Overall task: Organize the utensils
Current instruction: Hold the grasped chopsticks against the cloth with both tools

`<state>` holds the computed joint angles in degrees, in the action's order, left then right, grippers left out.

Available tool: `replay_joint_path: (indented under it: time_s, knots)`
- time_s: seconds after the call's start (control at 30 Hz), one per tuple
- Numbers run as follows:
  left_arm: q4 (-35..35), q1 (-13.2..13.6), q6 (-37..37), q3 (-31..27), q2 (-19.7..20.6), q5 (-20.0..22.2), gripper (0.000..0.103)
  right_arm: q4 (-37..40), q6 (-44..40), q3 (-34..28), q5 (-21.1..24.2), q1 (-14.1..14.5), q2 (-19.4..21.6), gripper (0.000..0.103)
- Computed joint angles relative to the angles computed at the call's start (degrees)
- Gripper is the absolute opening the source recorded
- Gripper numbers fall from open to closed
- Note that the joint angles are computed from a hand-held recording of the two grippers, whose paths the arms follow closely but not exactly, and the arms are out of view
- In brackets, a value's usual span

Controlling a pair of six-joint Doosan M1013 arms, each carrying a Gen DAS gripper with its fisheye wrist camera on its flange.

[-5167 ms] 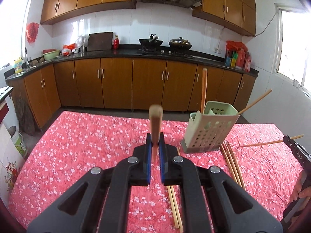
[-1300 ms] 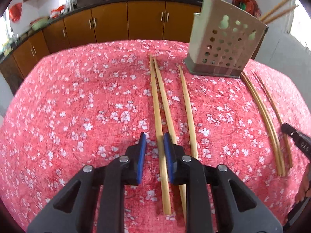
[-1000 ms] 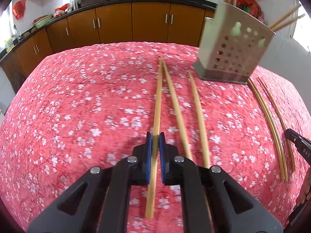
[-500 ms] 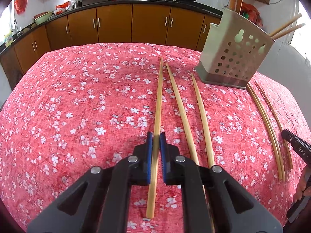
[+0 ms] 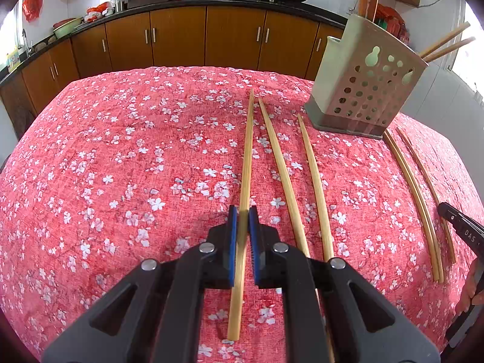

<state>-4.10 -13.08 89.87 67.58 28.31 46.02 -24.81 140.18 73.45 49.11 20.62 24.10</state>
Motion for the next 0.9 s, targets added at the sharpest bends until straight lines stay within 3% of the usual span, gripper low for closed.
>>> replay_joint_path:
  time_s: [0.9]
  knots:
    - [3.2, -0.8, -0.1, 1.8, -1.5, 0.0, 0.010, 0.4, 0.8, 2.7, -0.9, 0.6, -1.9, 0.009]
